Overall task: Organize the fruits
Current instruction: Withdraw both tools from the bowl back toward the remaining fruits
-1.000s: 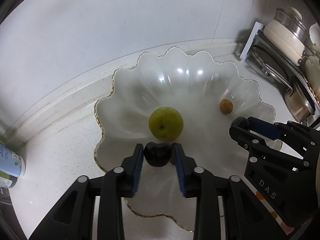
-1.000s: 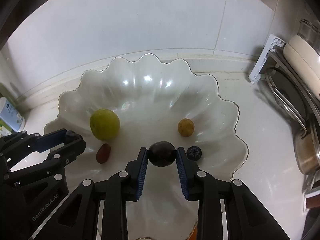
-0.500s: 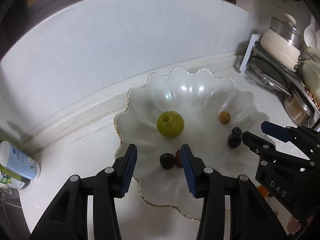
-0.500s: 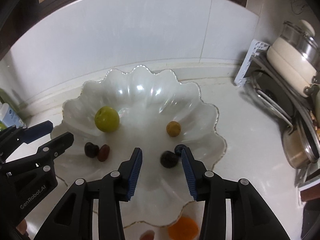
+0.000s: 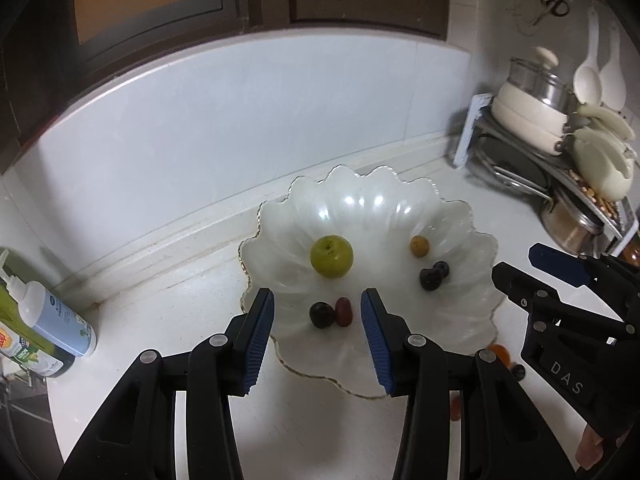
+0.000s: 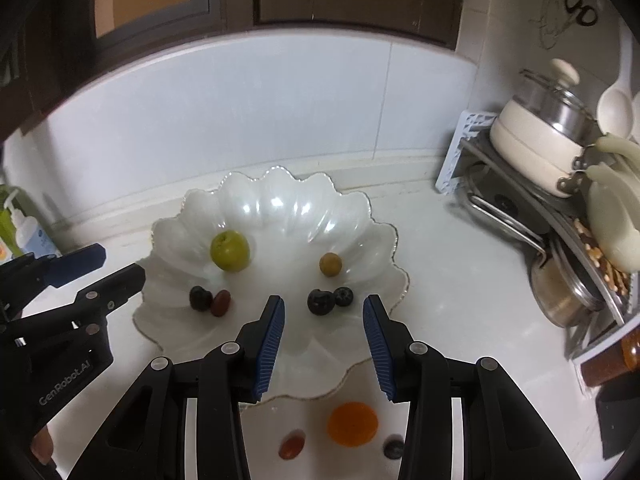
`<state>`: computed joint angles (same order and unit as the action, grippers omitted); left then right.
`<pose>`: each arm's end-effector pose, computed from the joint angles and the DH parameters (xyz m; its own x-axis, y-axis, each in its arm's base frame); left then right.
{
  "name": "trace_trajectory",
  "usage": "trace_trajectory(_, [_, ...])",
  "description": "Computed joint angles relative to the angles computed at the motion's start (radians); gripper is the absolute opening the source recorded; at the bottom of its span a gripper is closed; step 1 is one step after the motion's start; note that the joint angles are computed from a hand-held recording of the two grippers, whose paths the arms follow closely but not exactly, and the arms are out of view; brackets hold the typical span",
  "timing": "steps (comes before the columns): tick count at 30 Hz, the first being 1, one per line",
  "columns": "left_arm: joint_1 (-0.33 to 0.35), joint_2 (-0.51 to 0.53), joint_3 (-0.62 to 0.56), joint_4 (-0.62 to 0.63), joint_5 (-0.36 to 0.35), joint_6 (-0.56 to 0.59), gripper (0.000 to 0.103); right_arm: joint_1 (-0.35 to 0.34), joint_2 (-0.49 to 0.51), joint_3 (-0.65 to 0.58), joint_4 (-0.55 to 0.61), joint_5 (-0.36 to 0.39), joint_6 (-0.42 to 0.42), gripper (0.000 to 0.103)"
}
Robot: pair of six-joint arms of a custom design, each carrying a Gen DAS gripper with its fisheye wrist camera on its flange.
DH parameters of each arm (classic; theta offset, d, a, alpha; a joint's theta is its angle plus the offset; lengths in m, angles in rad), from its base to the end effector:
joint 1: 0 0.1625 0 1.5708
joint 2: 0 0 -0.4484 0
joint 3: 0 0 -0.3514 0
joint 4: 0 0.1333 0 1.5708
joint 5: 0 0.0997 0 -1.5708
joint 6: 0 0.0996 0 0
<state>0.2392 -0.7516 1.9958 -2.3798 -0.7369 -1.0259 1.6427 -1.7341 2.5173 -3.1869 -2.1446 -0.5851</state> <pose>-0.4392 -0.3202 0.0331 -0.6787 0.1930 -0.7086 0.5799 0.7329 -0.3558 0.1009 -0.2986 0.3745 -0.6957 -0.0869 0.7131 -0.5189 0.7473 -0.4151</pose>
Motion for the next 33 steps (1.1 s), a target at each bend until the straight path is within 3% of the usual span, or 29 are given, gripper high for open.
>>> trace_trajectory(16, [-0.135, -0.056, 0.043, -0.041, 0.018, 0.023, 0.045, 0.111, -0.207, 0.033, 0.069, -0.042, 0.027, 0.042])
trace_trajectory(33, [-0.214, -0.034, 0.047, -0.14, 0.0, 0.08, 0.045, 0.174, -0.362, 0.071, 0.086, -0.125, 0.046, 0.042])
